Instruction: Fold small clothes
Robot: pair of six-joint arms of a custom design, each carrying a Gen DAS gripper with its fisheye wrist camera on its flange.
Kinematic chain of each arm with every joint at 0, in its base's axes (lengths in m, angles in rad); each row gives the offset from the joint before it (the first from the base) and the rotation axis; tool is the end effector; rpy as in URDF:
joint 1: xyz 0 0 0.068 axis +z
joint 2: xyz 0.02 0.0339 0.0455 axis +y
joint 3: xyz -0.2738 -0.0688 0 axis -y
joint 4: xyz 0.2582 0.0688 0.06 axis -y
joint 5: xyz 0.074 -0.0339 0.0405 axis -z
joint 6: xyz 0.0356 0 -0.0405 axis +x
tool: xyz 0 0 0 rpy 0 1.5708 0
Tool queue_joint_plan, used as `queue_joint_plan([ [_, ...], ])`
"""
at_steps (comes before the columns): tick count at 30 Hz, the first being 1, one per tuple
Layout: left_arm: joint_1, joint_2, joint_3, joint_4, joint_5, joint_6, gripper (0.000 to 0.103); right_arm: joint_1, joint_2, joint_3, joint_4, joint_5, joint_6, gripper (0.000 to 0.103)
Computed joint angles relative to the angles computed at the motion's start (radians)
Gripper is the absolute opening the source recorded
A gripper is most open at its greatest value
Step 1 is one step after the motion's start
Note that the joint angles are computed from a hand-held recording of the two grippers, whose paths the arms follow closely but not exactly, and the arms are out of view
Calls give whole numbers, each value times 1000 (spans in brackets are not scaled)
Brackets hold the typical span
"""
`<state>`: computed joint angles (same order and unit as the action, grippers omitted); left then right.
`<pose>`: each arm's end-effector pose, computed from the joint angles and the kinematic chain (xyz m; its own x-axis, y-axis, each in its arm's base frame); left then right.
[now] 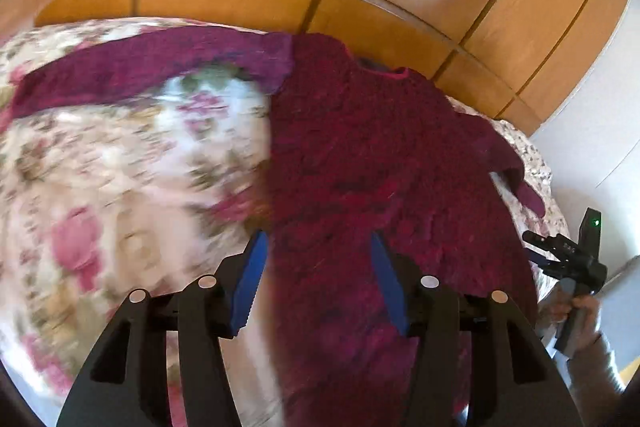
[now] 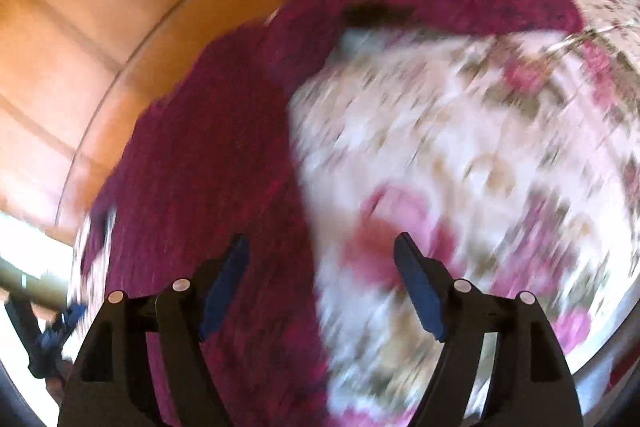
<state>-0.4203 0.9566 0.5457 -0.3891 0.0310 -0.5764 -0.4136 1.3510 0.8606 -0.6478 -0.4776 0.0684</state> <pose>0.1814 -0.0823 0.2105 -0.7821 -0.2471 -0.5720 0.0015 0.9172 -0.3984 0.2452 -0.0898 0.2161 -0.8171 0.4249 -0.3897 0.2369 0.8636 0.4450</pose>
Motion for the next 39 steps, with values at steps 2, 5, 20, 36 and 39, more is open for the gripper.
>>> queue_joint_plan([
  [2,-22,105,33,79,10,-9,52,-86,71,34,81,-73,104,75],
  [5,-107,289,121,141,-54,9,52,-193,242,124,216,-131,273,70],
  [20,-233,580,207,260,-219,106,69,-185,693,674,196,158,278,15],
  [36,-252,636,230,300,-244,90,80,-157,748,658,292,672,-66,66],
  [39,-245,620,208,329,-228,87,81,-183,696,639,265,661,15,76],
])
